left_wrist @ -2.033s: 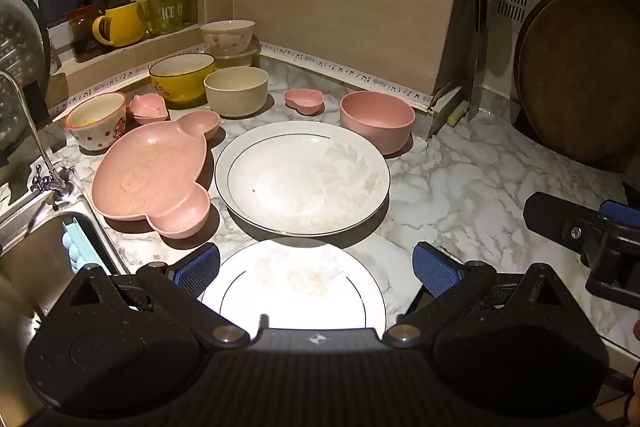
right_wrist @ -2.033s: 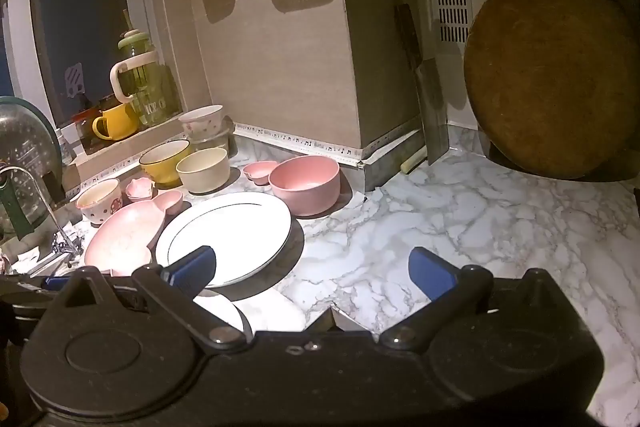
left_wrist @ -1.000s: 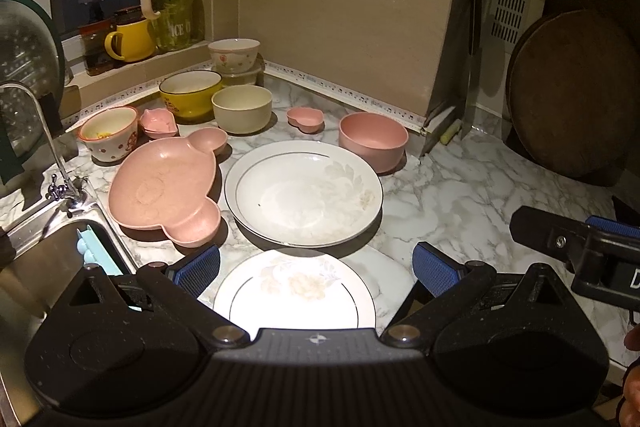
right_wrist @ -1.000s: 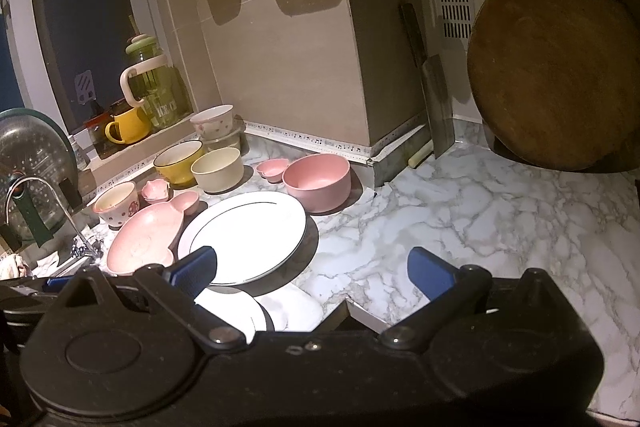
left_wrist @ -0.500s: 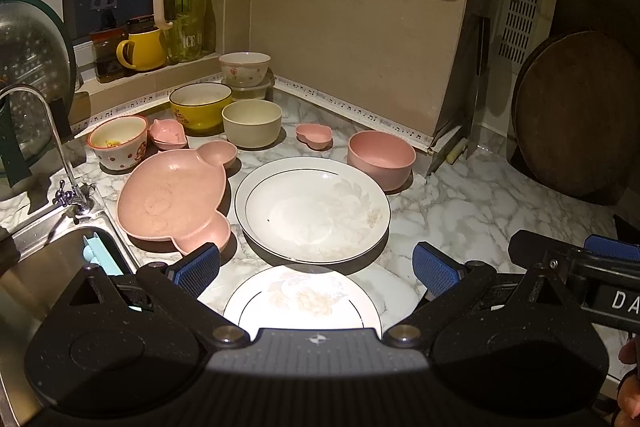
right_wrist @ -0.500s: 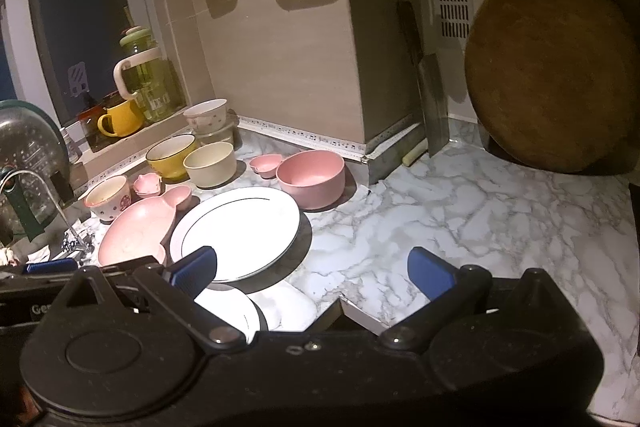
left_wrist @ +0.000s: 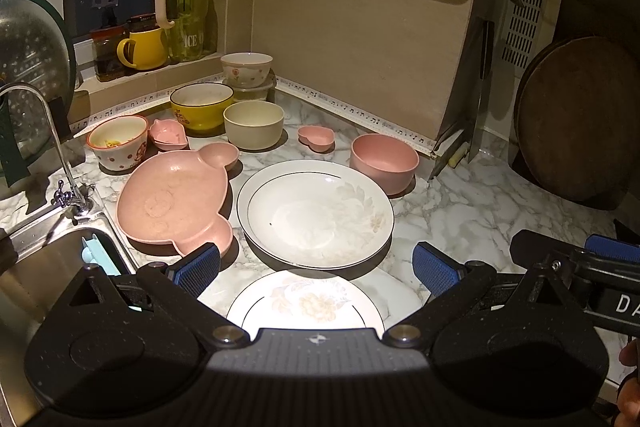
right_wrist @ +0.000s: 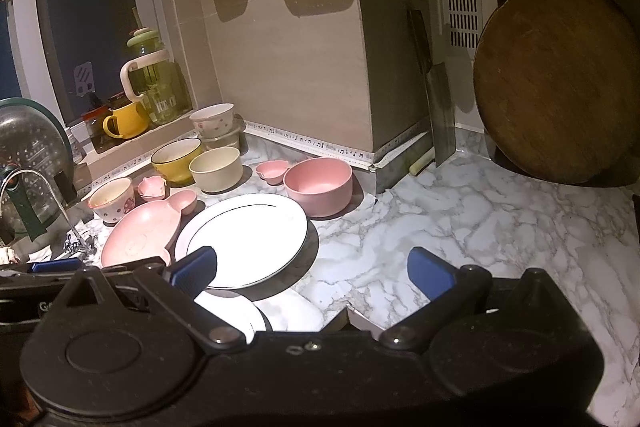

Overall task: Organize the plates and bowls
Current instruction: 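Move both tools toward the rim of the black-rimmed white plate, then close the left tool on the plate rim while the right tool also grips it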

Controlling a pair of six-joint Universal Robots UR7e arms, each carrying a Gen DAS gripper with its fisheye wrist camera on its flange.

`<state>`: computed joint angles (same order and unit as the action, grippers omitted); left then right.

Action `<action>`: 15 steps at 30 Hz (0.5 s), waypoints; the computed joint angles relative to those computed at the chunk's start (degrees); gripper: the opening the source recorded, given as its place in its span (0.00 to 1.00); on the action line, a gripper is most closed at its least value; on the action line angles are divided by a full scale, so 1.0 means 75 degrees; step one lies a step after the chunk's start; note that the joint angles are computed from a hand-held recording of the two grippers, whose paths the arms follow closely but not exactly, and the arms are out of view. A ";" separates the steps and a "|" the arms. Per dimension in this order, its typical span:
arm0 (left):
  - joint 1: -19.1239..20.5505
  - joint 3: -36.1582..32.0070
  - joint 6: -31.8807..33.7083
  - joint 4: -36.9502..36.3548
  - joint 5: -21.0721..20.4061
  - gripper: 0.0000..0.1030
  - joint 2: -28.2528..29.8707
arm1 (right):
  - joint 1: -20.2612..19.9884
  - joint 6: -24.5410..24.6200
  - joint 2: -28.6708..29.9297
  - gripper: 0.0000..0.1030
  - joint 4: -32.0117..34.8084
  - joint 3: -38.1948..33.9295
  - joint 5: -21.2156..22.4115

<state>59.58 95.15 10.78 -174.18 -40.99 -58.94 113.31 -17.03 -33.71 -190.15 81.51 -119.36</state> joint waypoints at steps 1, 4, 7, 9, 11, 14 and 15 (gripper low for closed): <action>0.0008 -0.0020 -0.0001 0.0019 -0.0001 1.00 0.0010 | -0.0004 -0.0006 0.0000 0.99 0.0002 -0.0003 0.0015; 0.0039 -0.0070 0.0022 0.0075 -0.0056 1.00 0.0026 | -0.0006 -0.0036 0.0024 0.98 0.0023 -0.0057 0.0074; 0.0070 -0.0087 0.0183 0.0025 -0.0185 1.00 0.0030 | -0.0009 -0.0061 0.0045 0.98 -0.0001 -0.0077 0.0164; 0.0094 -0.0130 0.0295 -0.0002 -0.0211 1.00 0.0052 | -0.0005 -0.0074 0.0085 0.98 -0.0027 -0.0121 0.0167; 0.0130 -0.0163 0.0333 0.0021 -0.0304 1.00 0.0057 | 0.0004 -0.0042 0.0112 0.98 -0.0050 -0.0135 0.0162; 0.0178 -0.0241 0.0394 0.0073 -0.0329 1.00 0.0103 | 0.0002 0.0003 0.0142 0.98 -0.0076 -0.0147 0.0159; 0.0199 -0.0284 0.0409 0.0093 -0.0323 1.00 0.0134 | -0.0003 0.0003 0.0156 0.98 -0.0092 -0.0156 0.0164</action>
<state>61.07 93.02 13.85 -173.48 -43.42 -57.93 113.28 -17.01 -32.54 -190.84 80.34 -118.13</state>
